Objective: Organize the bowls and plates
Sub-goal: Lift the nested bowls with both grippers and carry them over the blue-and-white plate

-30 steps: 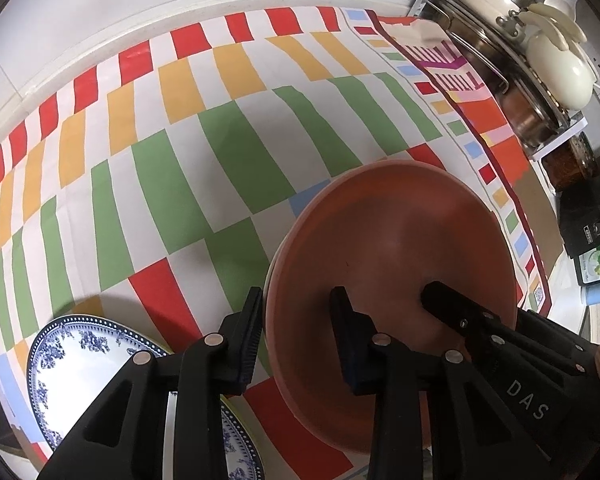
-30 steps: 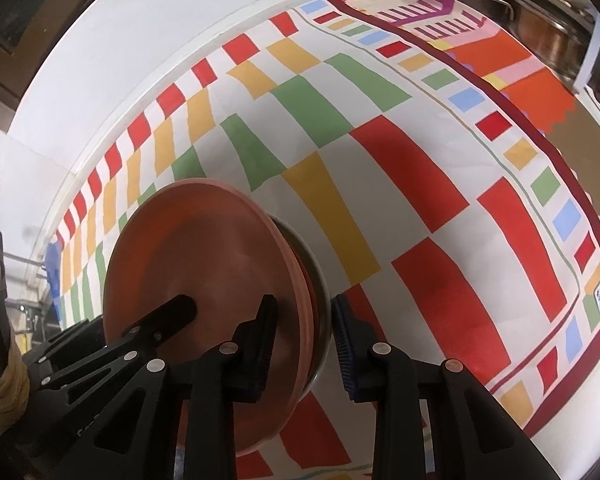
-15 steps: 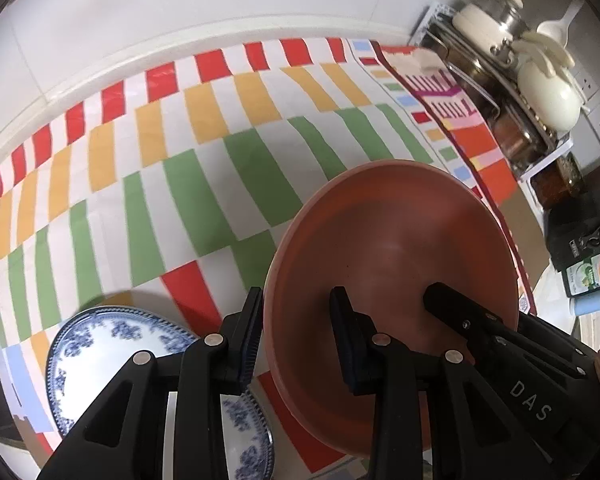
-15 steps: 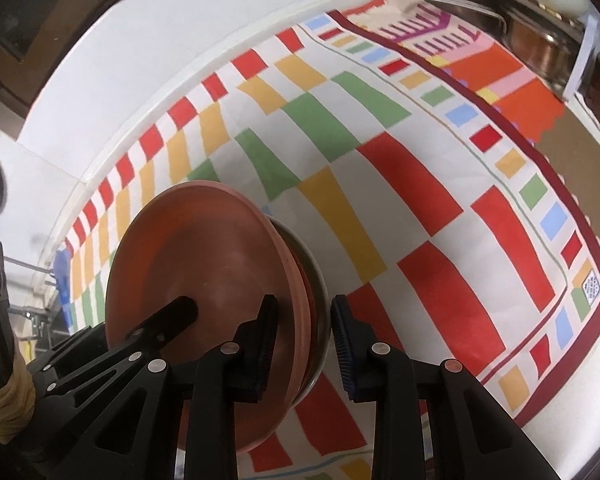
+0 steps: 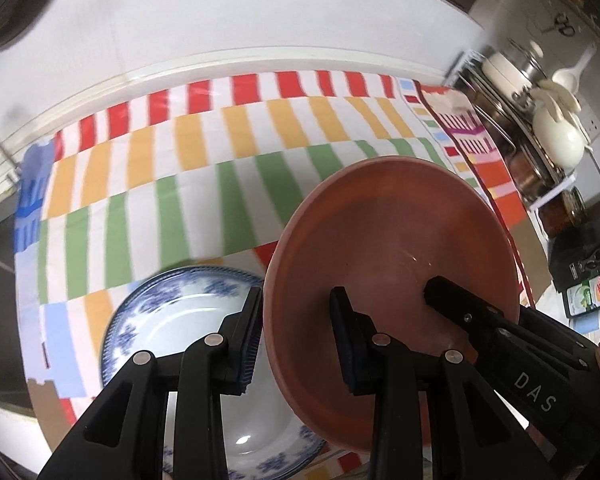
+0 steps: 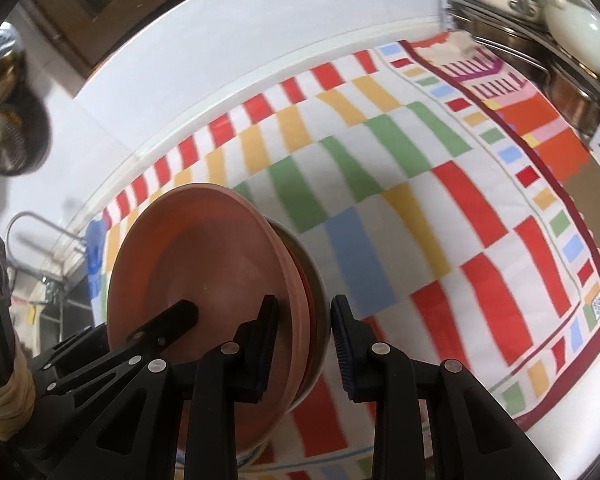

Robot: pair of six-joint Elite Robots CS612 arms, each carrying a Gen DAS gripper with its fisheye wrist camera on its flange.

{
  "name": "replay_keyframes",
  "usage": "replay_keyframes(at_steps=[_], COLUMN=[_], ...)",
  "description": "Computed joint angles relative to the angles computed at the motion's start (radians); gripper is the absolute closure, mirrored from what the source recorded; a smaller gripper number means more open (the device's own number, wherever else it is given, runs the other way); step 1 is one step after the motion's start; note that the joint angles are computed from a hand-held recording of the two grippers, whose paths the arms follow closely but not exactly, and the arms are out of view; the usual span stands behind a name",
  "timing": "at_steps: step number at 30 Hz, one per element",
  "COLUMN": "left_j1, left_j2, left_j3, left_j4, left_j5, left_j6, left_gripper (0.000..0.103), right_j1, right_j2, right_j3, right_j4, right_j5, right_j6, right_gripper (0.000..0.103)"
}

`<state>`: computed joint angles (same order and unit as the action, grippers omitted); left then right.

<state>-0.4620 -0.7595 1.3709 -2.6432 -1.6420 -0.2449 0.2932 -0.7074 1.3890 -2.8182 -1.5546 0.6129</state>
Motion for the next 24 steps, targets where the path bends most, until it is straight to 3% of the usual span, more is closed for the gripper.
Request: replay_keyframes(at_steps=[11, 24], left_j1=[0.041, 0.069], left_j2=[-0.054, -0.056], left_j3=[0.111, 0.148], left_j4=[-0.040, 0.011], left_j5=[0.042, 0.037], left_j6=[-0.088, -0.146], left_gripper=[0.070, 0.070], right_j1=[0.051, 0.084], right_j2=[0.031, 0.087], right_j3=[-0.084, -0.174], right_j4=[0.063, 0.192], right_j5=[0.046, 0.115], right_j6=[-0.097, -0.166], right_gripper=[0.074, 0.074])
